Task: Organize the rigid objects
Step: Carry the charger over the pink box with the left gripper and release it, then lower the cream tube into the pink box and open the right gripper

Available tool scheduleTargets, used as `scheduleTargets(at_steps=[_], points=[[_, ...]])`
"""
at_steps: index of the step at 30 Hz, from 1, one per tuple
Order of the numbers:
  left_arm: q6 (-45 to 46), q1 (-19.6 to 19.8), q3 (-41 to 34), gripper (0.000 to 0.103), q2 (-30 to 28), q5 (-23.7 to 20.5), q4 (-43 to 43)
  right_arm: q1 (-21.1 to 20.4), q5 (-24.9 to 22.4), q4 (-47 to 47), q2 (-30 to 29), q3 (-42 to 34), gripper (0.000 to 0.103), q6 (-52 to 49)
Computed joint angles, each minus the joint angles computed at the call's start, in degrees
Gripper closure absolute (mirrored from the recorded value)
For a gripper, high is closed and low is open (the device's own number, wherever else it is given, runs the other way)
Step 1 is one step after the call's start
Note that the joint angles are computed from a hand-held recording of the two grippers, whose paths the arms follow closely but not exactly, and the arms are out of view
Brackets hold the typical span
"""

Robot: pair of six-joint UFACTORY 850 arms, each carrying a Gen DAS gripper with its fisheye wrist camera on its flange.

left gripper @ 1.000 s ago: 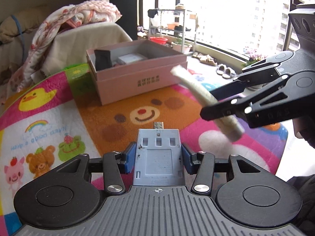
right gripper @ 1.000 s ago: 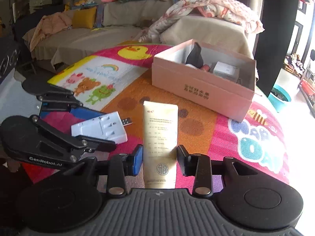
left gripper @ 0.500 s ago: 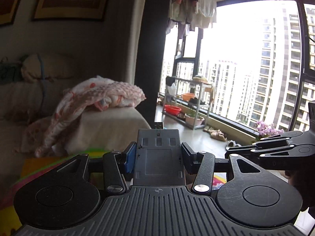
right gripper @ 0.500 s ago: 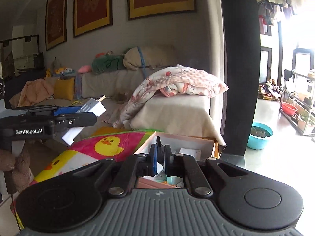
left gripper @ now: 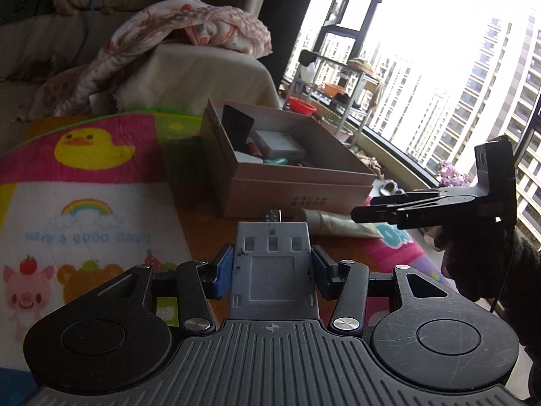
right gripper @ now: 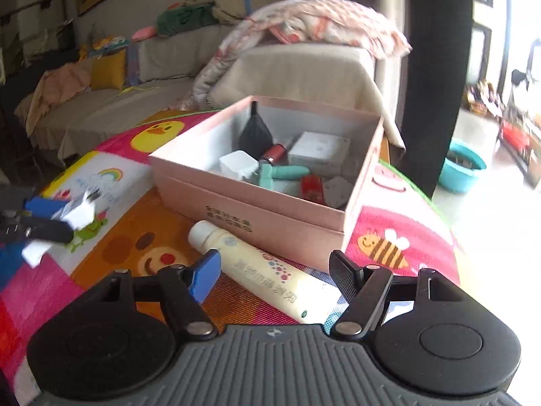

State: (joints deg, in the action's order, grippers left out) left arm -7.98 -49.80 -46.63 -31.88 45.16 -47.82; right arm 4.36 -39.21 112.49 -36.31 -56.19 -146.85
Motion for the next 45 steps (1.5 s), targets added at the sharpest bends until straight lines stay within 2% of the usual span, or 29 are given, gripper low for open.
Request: scheduleTargets(at_steps=[5,9,11,16,19,22,25,26,27,29,32,34,38,40,41,42,43,45], points=[[-2.1,0.6,-0.3,0.05,-1.0,-0.8,0.7,-1.3,-2.2,-7.0,-4.2,-4.2,0.032,13.0],[-3.0,0.4,-0.4,0.05,-1.5,-1.4,0.5,-2.3,-8.9,-21.9,-4.8,-4.7,0.032,23.5],[-2.8,0.3,-0.5,0.05,-1.7,-1.8,0.0,-2.4,-11.8,-24.8,-3.4,-3.0,0.032,22.1],[-2.3,-0.2,-1.2,0.05,-2.2,-2.6,-1.0,1.7,-4.7,-7.3,2.2,3.5,0.032,4.1],[-0.2,-0.8,-2.1,0.05,-2.8,-3.5,-2.1,5.5,0.8,-1.0,1.8,2.8,0.035,2.7],[2.8,-1.4,-3.0,0.05,-3.2,-4.2,-3.9,9.1,6.2,10.4,0.9,2.6,0.045,-3.7],[4.1,-2.0,-3.2,0.05,-3.2,-4.2,-4.7,10.6,6.6,16.3,0.8,3.9,0.054,-10.2],[3.9,-2.1,-3.1,0.05,-3.1,-4.3,-4.7,10.9,6.3,18.1,1.2,4.8,0.061,-13.3],[3.9,-2.3,-3.1,0.05,-3.1,-4.5,-4.7,10.9,6.0,18.1,1.8,5.8,0.072,-15.0],[4.0,-2.6,-3.0,0.05,-3.1,-5.0,-4.7,10.3,6.3,14.2,3.3,7.4,0.08,-13.8],[3.5,-3.1,-2.8,0.05,-3.1,-5.5,-3.5,7.6,5.4,0.1,5.4,9.0,0.08,-3.1],[4.1,-3.5,-2.8,0.05,-3.1,-5.5,-3.6,5.8,4.4,-4.1,6.9,10.4,0.08,0.2],[2.0,-3.6,-1.7,0.05,-1.3,-2.3,-0.6,2.6,1.7,-6.8,9.9,12.0,0.08,4.1],[7.1,-3.4,-1.9,0.05,1.0,0.9,-2.5,1.5,-0.3,-6.7,11.6,12.0,0.081,5.0],[10.2,-3.2,-2.1,0.05,2.1,2.5,-3.7,1.0,-1.7,-5.6,12.5,11.8,0.084,4.6],[14.2,-2.8,-2.7,0.05,3.4,4.7,-4.9,0.8,-2.9,-3.7,13.4,11.4,0.099,3.7],[16.7,-2.4,-3.2,0.05,4.2,6.4,-5.4,0.8,-3.8,-1.5,14.2,10.9,0.103,2.9],[21.9,-0.6,-5.4,0.05,5.4,9.0,-5.3,1.2,-6.0,3.1,15.1,9.2,0.103,1.8]])
